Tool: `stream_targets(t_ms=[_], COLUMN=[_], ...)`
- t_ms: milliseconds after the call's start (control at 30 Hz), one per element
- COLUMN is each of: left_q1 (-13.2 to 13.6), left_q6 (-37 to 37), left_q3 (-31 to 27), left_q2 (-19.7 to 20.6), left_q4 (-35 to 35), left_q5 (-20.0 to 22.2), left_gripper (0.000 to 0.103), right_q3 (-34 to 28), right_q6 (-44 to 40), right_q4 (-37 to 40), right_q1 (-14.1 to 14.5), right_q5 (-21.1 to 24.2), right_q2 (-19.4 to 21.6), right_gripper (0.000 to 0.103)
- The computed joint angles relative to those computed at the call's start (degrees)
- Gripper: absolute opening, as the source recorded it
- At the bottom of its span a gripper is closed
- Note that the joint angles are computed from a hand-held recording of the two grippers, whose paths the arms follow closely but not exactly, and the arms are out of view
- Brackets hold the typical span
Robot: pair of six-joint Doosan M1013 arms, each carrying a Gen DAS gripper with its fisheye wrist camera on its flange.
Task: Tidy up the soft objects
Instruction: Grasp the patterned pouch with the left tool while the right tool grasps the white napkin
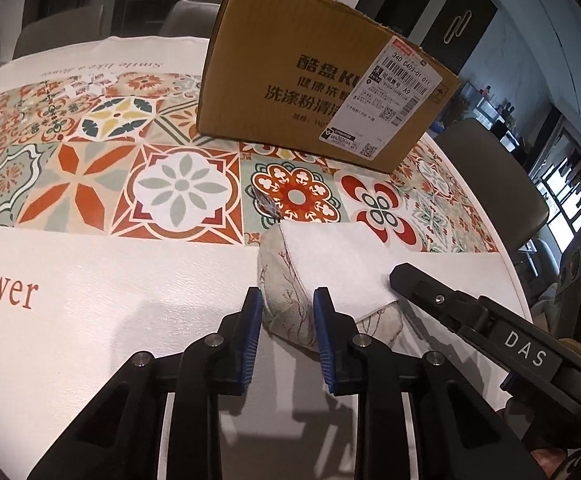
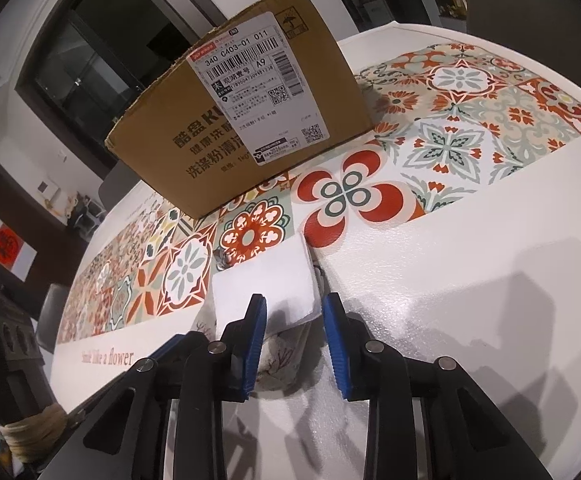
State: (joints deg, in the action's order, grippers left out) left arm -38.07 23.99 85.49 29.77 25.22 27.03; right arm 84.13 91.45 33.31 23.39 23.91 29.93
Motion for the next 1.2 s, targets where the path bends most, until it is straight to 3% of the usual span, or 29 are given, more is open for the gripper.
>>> stream_targets(t_ms=[267, 467, 600, 667, 733, 833, 967, 1200], left_q1=[0.19, 0.23, 0.18, 0.22, 0.25, 0.22, 0.21, 0.37], left_q6=[0.39, 0.70, 0.59, 0.70, 0.85, 0.86, 0.76, 0.51], left_q3=[-0.06, -0.16, -0.22, -0.23, -0.27, -0.32, -0.26, -0.15], left_q2=[0.24, 0.31, 0.30, 0.29, 0.33, 0.36, 0.34, 0.23], left_q4=[-1.12, -1.52, -1.38, -1.51, -1.66, -1.64, -1.46, -1.75], left_q5=[-0.15, -0.01, 0.21, 0.22, 0.30, 0.34, 0.33, 0.33], left_gripper=[0.025, 0.025, 0.025, 0.025, 0.025, 0.025, 0.025, 0.025], right_q3=[-0.30, 0.37, -0.11, 0.24, 0.31, 0.22, 0.60, 0.00], right_q6=[0.28, 4.12, 2.05, 3.66, 8.90, 7.97, 6.23, 2.66], right_q4=[-2.42, -8.01, -6.13, -5.55, -9.98, -8.79, -4.91, -2.81], right_q1=[0.33, 0.84, 0.59, 0.44, 0.60, 0.46, 0.17, 0.35], right_q5=[-0.77, -4.15, -2.68, -2.75, -2.58, -1.83, -1.92, -0.36], right_q2=[-0.12, -1.10, -0.80, -0.78, -0.77, -0.58, -0.59, -0.08], right_gripper=[0.010, 0.008, 0.008, 0.008, 0.009, 0.010, 0.032, 0.032])
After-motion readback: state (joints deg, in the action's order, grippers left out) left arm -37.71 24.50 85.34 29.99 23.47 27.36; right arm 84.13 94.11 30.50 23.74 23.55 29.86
